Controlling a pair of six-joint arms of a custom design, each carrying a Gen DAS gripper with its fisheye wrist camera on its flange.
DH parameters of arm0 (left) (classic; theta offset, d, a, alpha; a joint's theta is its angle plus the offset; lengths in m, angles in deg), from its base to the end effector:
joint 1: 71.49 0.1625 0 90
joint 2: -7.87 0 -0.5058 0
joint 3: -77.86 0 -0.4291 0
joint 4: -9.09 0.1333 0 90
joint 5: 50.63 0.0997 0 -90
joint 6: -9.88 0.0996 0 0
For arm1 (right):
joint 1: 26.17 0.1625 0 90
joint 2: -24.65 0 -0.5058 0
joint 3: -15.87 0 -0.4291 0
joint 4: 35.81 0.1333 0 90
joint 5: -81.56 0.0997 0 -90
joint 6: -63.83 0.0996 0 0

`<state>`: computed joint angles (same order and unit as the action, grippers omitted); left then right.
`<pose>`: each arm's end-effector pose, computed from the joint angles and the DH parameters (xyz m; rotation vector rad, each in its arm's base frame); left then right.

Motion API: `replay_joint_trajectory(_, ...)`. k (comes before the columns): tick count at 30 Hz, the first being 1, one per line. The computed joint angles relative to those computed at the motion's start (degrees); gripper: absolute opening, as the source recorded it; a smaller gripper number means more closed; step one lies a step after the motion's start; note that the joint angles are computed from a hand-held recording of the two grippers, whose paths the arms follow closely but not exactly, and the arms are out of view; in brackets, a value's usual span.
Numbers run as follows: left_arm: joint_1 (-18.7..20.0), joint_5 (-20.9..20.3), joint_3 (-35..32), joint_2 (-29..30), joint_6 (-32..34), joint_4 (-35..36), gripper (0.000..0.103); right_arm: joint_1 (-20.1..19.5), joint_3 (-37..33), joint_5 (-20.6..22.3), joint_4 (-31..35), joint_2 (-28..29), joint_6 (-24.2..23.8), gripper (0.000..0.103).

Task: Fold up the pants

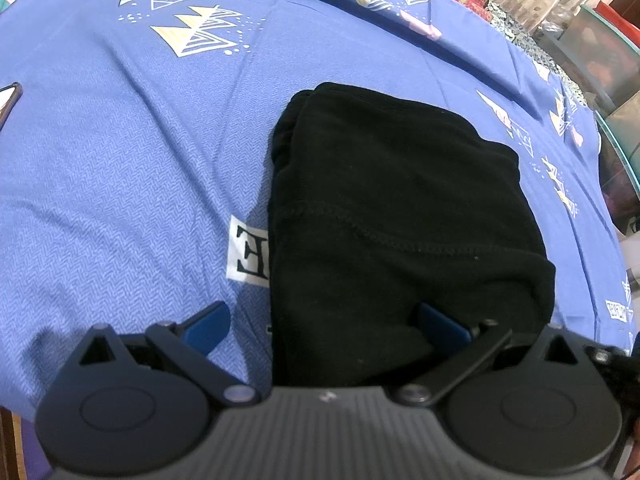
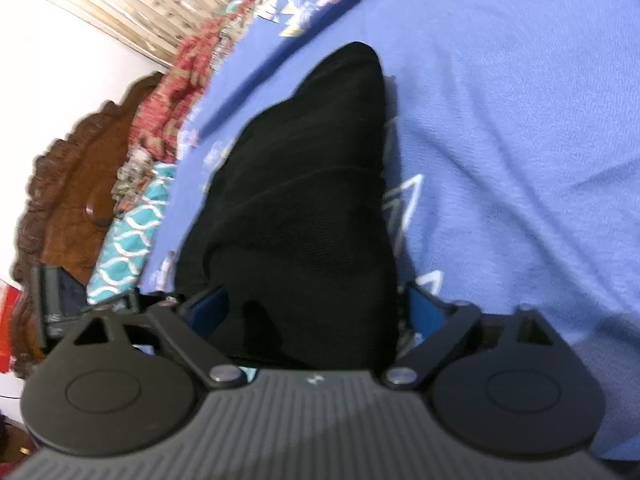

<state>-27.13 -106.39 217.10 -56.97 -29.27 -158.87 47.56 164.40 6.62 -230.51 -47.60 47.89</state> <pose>-0.1787 -0.4395 0.1310 0.1258 2.6713 -0.6167 0.0437 -0.4184 0.1902 -0.0893 2.9189 -0.8171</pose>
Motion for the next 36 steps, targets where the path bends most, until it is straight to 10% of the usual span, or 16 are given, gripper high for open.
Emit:
replay_joint_trajectory(20,1.22,-2.69,-0.51,-0.88,0.21,-0.35,0.103,2.66,1.12,-3.18,-6.05,0.57,-0.02,0.102)
replay_joint_trajectory(36,3.41,-7.85,-2.38,2.39,2.62,-5.19,0.102,3.43,-4.02,-1.62,6.48,1.04,2.37,0.055)
